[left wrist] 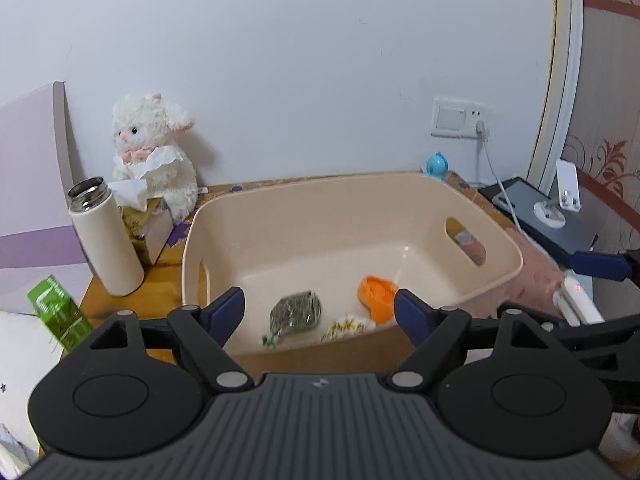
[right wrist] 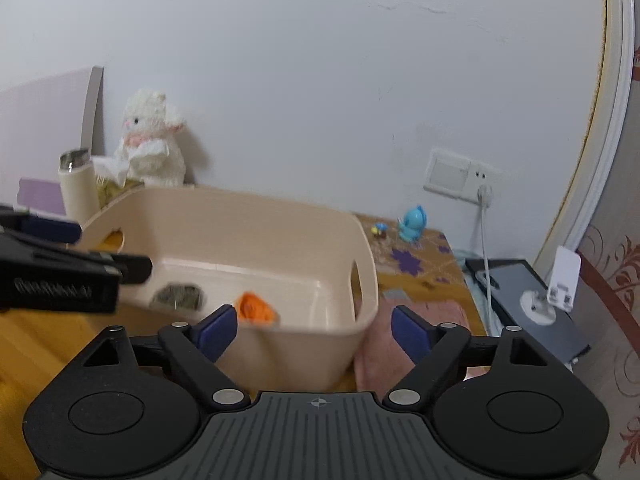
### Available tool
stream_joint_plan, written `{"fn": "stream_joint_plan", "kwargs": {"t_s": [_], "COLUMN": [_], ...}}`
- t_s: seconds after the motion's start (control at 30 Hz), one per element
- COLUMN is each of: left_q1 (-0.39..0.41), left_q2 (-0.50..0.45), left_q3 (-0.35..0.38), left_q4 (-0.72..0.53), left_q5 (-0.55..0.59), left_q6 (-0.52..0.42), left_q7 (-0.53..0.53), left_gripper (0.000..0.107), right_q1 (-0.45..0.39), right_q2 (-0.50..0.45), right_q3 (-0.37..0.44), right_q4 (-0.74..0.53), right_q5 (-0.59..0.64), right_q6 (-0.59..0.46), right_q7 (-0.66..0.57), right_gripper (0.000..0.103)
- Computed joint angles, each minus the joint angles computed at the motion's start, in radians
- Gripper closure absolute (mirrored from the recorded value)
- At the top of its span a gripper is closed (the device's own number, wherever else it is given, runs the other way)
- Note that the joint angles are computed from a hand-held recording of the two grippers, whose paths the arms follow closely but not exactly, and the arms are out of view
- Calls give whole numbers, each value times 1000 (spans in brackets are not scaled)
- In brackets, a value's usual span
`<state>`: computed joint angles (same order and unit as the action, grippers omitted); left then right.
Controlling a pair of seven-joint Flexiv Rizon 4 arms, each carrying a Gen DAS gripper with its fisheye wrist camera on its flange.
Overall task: Organize objects
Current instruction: 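Grasp the blue-and-white tea box with the left tool while the right tool grasps the white box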
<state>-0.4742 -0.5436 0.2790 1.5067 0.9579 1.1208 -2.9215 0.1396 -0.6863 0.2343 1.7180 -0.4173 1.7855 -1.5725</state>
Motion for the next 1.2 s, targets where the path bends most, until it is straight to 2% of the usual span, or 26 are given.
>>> {"fn": "stream_joint_plan", "kwargs": {"t_s": [0.23, 0.43, 0.63, 1.0, 1.13, 1.2], "left_q1": [0, 26, 57, 66, 69, 48], "left_q2": [10, -26, -90, -165, -181, -190], "left_q3": [-24, -50, -69, -42, -35, -7], "left_q4": [58, 82, 89, 95, 104, 102], "left_q5": [-27, -118, -262, -470, -540, -557], "left_q6": [-4, 33, 78, 143, 165, 174], "left_q7": [14, 71, 194, 372, 423, 429], "left_gripper": [23, 23, 23, 23, 22, 22], "right_q1": [-53, -111, -168, -59, -46, -35], "right_q2": [3, -29, -85, -128, -141, -148], "right_q3": [43, 117, 220, 119, 110, 100], "right_q4": [51, 36, -24, -102, -130, -142], "right_q5": [-9, 12, 64, 151, 172, 178], "right_q6": [-56, -122, -216, -261, -271, -270], "right_q7": [-39, -100, -181, -257, -274, -278], "right_gripper": [17, 17, 17, 19, 19, 19]}}
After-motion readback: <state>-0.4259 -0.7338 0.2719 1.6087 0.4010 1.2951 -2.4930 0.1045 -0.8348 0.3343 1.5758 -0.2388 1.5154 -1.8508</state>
